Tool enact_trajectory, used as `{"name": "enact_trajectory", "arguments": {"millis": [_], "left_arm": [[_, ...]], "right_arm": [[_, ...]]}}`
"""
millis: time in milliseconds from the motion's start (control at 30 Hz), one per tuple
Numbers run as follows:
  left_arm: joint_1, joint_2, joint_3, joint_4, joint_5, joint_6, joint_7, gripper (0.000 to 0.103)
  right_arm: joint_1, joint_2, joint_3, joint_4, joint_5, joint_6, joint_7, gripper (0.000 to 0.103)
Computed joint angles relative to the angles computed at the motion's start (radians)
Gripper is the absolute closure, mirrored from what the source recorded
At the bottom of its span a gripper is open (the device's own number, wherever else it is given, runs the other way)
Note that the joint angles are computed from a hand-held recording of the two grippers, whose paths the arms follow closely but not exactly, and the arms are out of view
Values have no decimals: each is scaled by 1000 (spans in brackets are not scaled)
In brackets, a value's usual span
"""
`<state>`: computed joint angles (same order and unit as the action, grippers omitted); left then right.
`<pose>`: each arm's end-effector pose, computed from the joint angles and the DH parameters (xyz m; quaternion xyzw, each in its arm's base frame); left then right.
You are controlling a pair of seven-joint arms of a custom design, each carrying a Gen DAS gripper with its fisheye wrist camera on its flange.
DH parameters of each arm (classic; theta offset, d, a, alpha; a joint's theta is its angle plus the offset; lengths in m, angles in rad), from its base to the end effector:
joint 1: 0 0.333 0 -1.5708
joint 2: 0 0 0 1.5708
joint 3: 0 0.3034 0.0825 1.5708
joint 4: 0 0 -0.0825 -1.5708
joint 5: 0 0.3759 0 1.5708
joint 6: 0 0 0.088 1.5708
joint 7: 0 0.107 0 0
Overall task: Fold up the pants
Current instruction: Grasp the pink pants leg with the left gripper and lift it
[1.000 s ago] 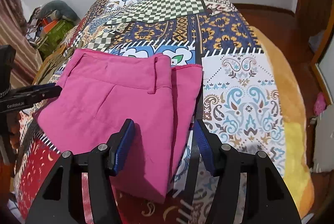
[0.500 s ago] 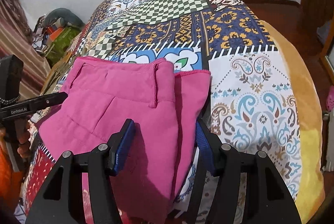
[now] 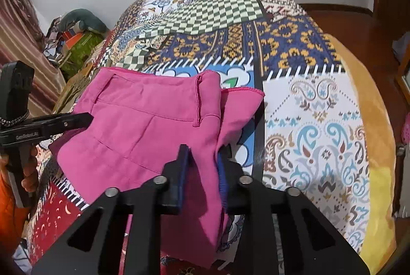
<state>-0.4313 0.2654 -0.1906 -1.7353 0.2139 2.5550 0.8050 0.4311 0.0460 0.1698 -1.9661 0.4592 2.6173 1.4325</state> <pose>0.5460 -0.3807 0.4805 -0.6853 0.6715 -0.2692 0.0834 0.5044 0.3318 0.5066 -0.7869 0.5172 -0.0070 0.3366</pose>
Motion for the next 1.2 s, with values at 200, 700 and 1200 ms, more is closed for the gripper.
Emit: {"name": "enact_trajectory", "arguments": {"millis": [200,700,1200], "left_arm": [[-24,-14,9,16,78,-15,-25,87],[-12,-146,-22,-51,209,-32,-141,87],[107,-429,-119,-284,307,-62,-285,87]], "right_arm": [[5,-16,0,0,-23,21,-6,92],[42,-74,-6,11,-35,70,-15,94],[99,-20,33,144,-99,83,-26,94]]}}
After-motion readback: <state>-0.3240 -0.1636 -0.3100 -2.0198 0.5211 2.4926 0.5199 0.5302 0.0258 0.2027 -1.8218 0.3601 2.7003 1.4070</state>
